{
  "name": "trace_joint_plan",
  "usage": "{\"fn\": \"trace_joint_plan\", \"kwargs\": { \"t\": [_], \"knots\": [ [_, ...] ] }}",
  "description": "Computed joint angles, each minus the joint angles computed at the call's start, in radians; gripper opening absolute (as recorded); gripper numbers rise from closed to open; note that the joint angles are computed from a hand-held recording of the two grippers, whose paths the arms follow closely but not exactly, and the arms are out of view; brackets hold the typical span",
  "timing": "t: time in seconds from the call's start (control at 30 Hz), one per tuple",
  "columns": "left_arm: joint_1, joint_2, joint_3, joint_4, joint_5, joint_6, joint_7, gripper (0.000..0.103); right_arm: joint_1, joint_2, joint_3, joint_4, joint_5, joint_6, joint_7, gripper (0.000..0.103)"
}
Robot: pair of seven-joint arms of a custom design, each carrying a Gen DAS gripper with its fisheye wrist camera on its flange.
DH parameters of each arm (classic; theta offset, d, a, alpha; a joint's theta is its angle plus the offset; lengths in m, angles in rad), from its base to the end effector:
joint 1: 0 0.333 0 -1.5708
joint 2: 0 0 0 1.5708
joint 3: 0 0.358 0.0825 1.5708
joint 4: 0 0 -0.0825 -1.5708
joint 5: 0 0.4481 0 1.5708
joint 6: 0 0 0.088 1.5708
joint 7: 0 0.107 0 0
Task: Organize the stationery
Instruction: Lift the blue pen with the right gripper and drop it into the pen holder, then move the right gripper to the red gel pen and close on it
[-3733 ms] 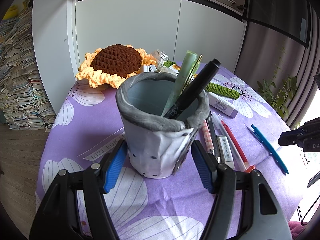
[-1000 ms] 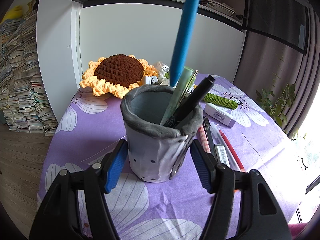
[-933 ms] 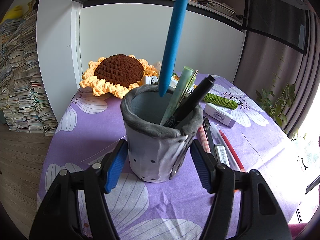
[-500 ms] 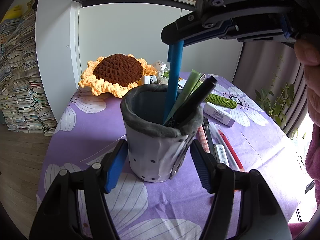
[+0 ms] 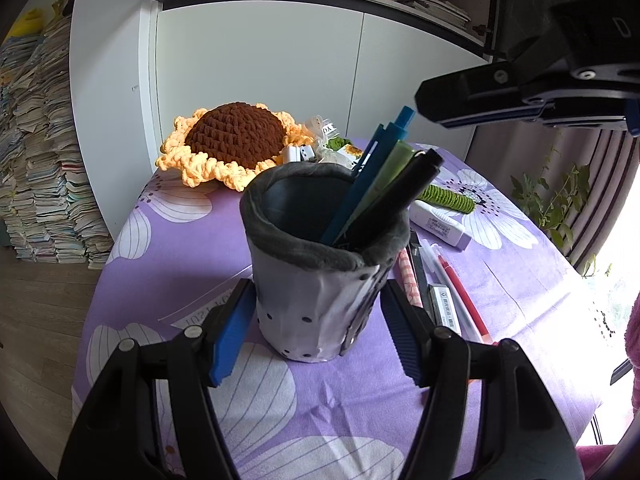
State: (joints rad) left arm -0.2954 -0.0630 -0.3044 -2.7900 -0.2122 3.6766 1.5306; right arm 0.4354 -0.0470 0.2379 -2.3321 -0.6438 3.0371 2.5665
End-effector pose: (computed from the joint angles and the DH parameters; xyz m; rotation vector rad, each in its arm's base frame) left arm 0.3883 -0.2318 0.3259 -1.4334 2.0079 -1.1058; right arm 0.4287 0.4018 0.4324 -1.9257 1.4237 -0.3460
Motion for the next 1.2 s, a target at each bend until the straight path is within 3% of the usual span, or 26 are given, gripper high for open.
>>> {"fn": "trace_joint_plan", "kwargs": {
  "t": [0.1, 0.27, 0.47, 0.67, 0.93, 1.2],
  "knots": [
    [0.0, 0.0, 0.001, 0.0, 0.001, 0.0, -0.001, 0.064, -0.052, -0.063, 0.03, -0.042, -0.136, 0.01, 0.135, 0.011],
    [0.0, 0.0, 0.001, 0.0, 0.003, -0.001, -0.002, 0.064, -0.128, -0.145, 0.103, -0.114, -0.152, -0.054, 0.169, 0.011],
    [0.002, -0.003, 0.002, -0.002, 0.007, -0.005, -0.005, 0.063, -0.046, -0.089, 0.037, -0.153, 0.153, -0.186, -0.037, 0.011],
    [0.006, -0.009, -0.001, -0.004, 0.009, -0.012, -0.007, 0.063, 0.032, -0.036, -0.031, -0.193, 0.522, -0.148, -0.269, 0.011],
    [0.008, -0.009, -0.003, -0.004, 0.01, -0.013, -0.007, 0.063, 0.034, -0.017, -0.021, -0.178, 0.527, -0.167, -0.274, 0.011],
    [0.009, -0.009, -0.004, -0.003, 0.01, -0.014, -0.007, 0.063, 0.012, -0.027, -0.012, -0.161, 0.36, -0.234, -0.131, 0.015]
  ]
}}
